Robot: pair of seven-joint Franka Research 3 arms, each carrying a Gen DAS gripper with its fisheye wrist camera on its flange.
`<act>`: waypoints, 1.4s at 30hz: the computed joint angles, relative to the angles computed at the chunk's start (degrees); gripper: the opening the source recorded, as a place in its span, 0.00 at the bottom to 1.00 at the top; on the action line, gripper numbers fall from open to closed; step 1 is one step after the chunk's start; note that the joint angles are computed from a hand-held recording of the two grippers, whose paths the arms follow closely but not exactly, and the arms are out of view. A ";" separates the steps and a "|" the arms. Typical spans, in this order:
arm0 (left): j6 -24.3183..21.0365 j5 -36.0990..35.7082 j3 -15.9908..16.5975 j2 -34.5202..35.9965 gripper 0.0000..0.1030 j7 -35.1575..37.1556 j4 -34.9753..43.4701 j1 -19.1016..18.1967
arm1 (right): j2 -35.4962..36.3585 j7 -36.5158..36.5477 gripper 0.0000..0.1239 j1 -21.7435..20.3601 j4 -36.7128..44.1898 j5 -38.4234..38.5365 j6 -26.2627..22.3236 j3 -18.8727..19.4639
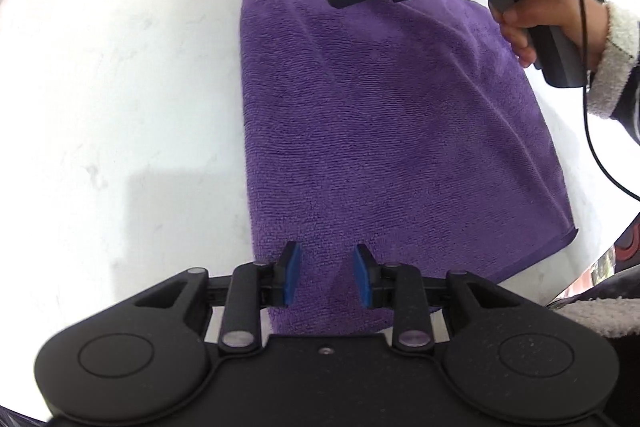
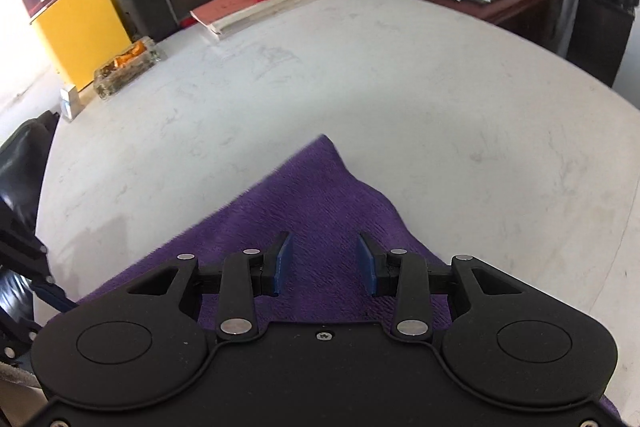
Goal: Fold towel
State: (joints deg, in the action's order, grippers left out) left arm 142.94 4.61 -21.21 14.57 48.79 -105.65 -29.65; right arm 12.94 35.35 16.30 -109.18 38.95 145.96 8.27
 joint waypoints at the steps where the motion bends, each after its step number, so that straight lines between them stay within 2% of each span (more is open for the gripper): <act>1: 0.27 -0.36 -0.08 -0.15 0.26 -0.01 -0.29 0.09 | 0.41 0.47 0.26 -0.14 0.43 -0.14 -0.13 -0.26; 2: 0.34 -0.68 -0.17 -0.20 0.26 0.20 -0.39 0.20 | 1.03 0.19 0.22 -0.65 1.11 0.78 -0.36 -0.26; 5: 0.10 -1.81 -0.45 -0.91 0.26 0.83 -1.10 0.50 | 2.51 0.24 0.22 -1.38 2.87 2.14 -0.49 -0.12; 10: -0.33 -2.13 -0.41 -1.15 0.26 -0.14 -1.16 0.05 | 3.08 2.92 0.22 -0.27 3.28 -0.41 2.94 -0.19; 14: 0.44 -2.06 -0.31 -1.89 0.27 -1.07 -2.22 -0.02 | 1.15 -2.98 0.22 -0.80 3.00 4.25 2.30 2.32; 18: 0.88 -2.74 -0.40 -2.86 0.27 -1.03 -3.21 0.29 | 2.79 -5.43 0.22 2.12 4.77 0.26 0.85 2.61; 24: 1.59 -2.71 -0.36 -3.84 0.27 -1.67 -4.44 0.21 | 7.34 -2.44 0.22 5.31 8.36 -7.66 0.94 1.89; 28: 1.98 -2.15 -0.34 -3.74 0.27 -2.19 -4.44 0.03 | 9.03 -1.47 0.22 5.25 9.97 -8.20 2.49 2.49; 32: 2.51 -2.36 -0.43 -4.04 0.28 -1.93 -4.87 0.13 | 9.70 2.45 0.22 5.27 10.94 -8.62 3.64 2.36; 35: 2.65 -1.65 -0.20 -5.14 0.28 -2.19 -5.62 0.15 | 5.96 2.56 0.22 3.37 8.05 -4.79 3.97 3.59; 38: 3.16 0.44 0.29 -6.47 0.28 -2.55 -6.24 0.16 | -2.66 0.15 0.25 1.65 0.54 1.35 6.01 3.70; 40: 3.64 2.80 0.78 -6.50 0.28 -2.47 -5.62 0.24 | -9.48 0.78 0.26 1.69 -5.86 3.79 7.51 2.09; 42: 3.46 5.03 1.09 -5.44 0.29 -1.93 -3.91 0.23 | -16.11 4.24 0.27 2.20 -12.40 2.86 9.44 0.04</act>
